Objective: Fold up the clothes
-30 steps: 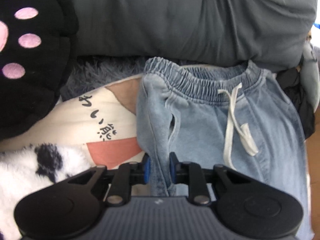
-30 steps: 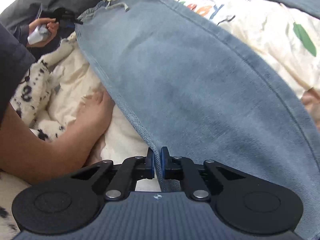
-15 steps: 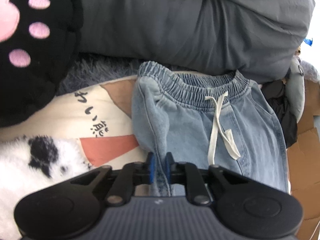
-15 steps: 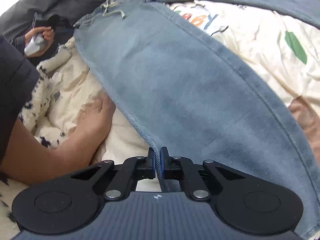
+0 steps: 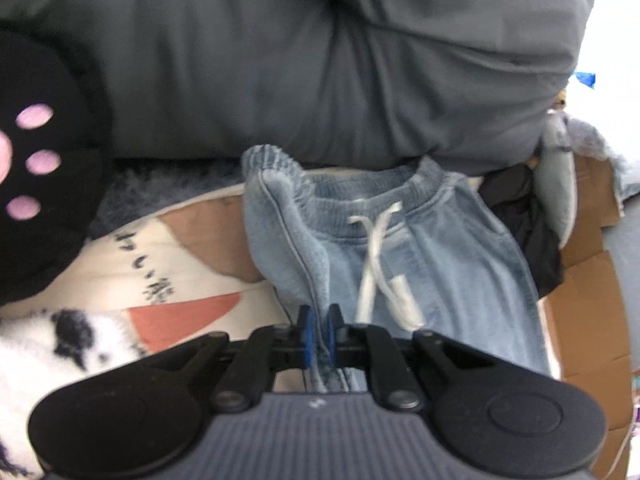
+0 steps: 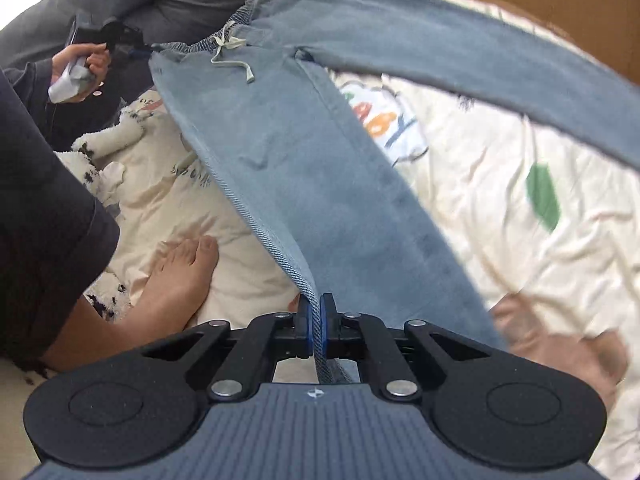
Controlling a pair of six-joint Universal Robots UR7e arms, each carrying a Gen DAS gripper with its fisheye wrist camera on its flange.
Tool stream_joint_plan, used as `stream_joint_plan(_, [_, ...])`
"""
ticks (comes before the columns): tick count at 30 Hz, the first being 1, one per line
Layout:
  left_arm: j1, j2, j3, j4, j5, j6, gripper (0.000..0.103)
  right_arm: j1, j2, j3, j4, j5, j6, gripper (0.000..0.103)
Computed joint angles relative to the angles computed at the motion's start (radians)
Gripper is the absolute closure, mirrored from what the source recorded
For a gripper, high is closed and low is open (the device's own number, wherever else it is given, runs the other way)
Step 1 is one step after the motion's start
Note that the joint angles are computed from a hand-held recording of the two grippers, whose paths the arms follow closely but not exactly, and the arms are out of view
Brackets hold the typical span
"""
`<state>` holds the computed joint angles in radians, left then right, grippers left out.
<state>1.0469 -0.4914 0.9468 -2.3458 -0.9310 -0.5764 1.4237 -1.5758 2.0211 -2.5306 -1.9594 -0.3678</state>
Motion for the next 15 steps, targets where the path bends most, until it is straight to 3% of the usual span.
stream_joint_plan(8, [-0.022,0.076,-0.165,0.086,-0.009,-0.003,0.096,0.007,0.024,-0.131,0.085,-0.030,-0.065,0.102])
stream_joint_plan(15, [-0.050,0.182,-0.375,0.269,0.058,-0.069,0.096,-0.030,0.005,-0.149,0.077,0.037,-0.106,0.102])
